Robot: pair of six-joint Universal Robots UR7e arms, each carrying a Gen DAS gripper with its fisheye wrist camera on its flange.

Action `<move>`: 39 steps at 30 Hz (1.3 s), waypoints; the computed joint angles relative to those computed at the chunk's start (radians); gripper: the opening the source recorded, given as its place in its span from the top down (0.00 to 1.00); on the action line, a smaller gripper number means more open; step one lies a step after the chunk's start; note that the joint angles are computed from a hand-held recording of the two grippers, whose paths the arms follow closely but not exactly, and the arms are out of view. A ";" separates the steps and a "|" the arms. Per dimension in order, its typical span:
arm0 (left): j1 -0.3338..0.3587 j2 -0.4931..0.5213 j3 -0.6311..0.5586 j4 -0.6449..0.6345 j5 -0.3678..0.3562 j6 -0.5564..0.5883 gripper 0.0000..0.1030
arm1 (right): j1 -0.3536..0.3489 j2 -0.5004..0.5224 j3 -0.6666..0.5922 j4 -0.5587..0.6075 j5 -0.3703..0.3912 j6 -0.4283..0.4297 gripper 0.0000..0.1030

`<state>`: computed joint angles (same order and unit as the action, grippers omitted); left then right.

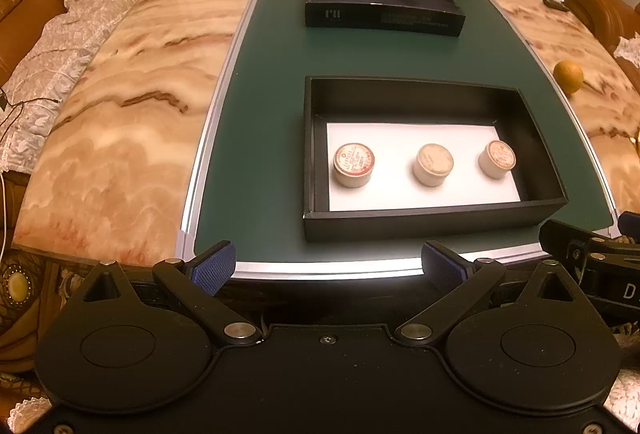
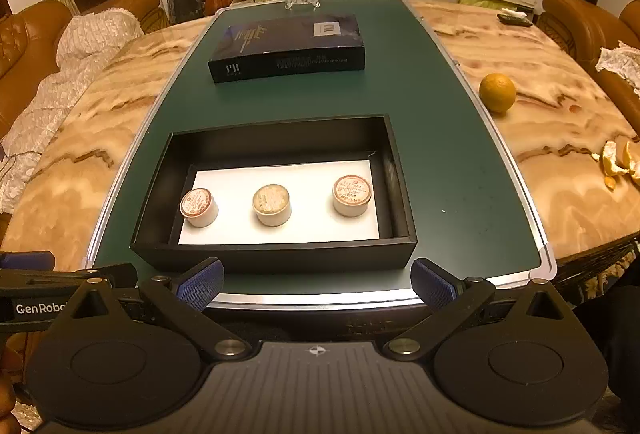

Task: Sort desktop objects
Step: 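Pull both grippers back from the tray holding the three tins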

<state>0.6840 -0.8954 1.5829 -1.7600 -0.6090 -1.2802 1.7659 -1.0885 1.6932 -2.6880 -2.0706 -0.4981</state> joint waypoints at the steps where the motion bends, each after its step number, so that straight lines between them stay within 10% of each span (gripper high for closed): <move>1: 0.000 0.001 -0.001 0.000 0.000 0.001 0.02 | -0.001 0.000 0.000 0.000 0.000 0.001 0.00; 39: 0.069 0.056 -0.076 -0.009 -0.036 0.079 0.02 | -0.041 0.074 -0.092 0.031 0.049 0.008 0.00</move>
